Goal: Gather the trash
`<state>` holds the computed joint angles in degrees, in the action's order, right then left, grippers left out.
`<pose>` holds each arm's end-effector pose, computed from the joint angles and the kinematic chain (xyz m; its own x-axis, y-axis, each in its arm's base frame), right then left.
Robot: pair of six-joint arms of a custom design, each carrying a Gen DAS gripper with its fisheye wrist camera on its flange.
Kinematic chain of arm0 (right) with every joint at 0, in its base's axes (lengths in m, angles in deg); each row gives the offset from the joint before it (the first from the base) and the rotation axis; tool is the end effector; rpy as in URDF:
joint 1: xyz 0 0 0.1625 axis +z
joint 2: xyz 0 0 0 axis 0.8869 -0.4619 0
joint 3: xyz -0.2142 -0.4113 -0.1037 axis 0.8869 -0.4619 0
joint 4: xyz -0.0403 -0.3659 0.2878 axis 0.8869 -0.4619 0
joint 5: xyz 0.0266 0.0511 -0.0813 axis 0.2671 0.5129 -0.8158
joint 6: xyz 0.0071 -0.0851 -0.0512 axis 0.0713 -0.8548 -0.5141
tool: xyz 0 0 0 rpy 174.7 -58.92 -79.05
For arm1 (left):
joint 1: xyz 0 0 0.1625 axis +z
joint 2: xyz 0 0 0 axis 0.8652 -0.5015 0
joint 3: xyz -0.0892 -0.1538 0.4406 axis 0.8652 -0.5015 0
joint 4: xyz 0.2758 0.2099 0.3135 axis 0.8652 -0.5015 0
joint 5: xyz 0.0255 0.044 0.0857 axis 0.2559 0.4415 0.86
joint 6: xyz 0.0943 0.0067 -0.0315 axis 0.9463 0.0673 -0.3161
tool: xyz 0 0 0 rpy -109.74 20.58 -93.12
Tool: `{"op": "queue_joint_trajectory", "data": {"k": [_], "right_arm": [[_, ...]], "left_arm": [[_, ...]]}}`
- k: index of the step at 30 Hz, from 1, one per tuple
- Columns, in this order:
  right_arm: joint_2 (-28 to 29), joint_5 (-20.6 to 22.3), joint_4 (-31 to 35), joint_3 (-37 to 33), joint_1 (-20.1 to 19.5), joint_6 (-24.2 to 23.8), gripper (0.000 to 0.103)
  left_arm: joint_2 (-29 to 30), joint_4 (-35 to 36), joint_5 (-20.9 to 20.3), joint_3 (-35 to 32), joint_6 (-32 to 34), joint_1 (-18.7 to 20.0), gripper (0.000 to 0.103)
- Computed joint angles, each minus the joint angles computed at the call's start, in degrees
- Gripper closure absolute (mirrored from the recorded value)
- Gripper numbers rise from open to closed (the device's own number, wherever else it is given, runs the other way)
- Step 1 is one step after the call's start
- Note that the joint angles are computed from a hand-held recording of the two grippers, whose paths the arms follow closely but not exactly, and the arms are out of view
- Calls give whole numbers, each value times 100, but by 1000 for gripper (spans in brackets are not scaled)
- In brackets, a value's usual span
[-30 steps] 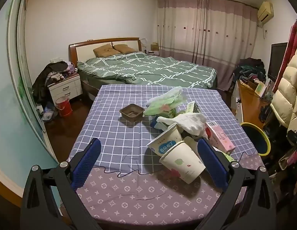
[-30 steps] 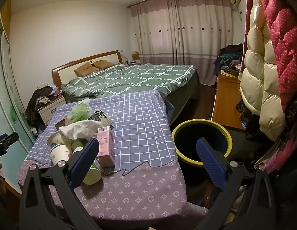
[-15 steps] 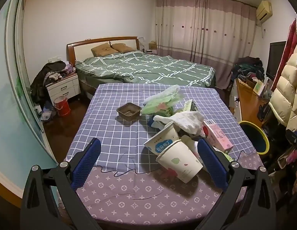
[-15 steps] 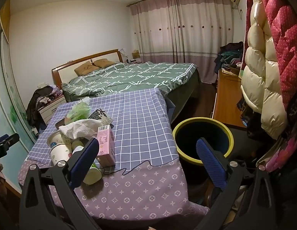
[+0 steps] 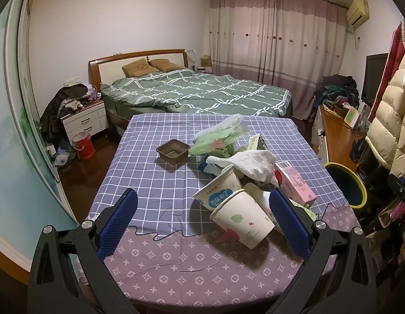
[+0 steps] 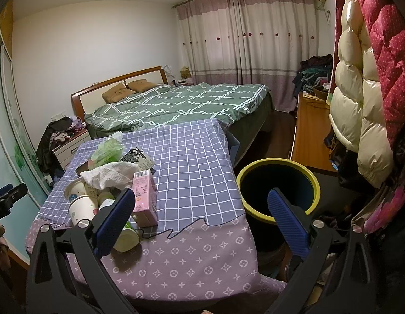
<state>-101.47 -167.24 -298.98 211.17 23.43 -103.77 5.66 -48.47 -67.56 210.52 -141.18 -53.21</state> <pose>0.0871 -0.3020 0.2647 -0.7963 -0.0104 0.6048 -0.5183 0.5271 -0.6734 -0.2979 -0.2567 0.0354 -0.7198 -0.1227 -0.6832 0.5225 0.5523 -0.6496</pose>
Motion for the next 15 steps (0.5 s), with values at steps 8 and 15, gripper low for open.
{"op": "queue_joint_trajectory", "data": {"k": [8,15], "right_arm": [[62,7,-45,-5,-25,-5,6],[73,5,-68,-4,-28,2,6]], "left_arm": [[17,-47,-6,23,5,-8,4],[38,-134,-10,48,49,1,4]]}}
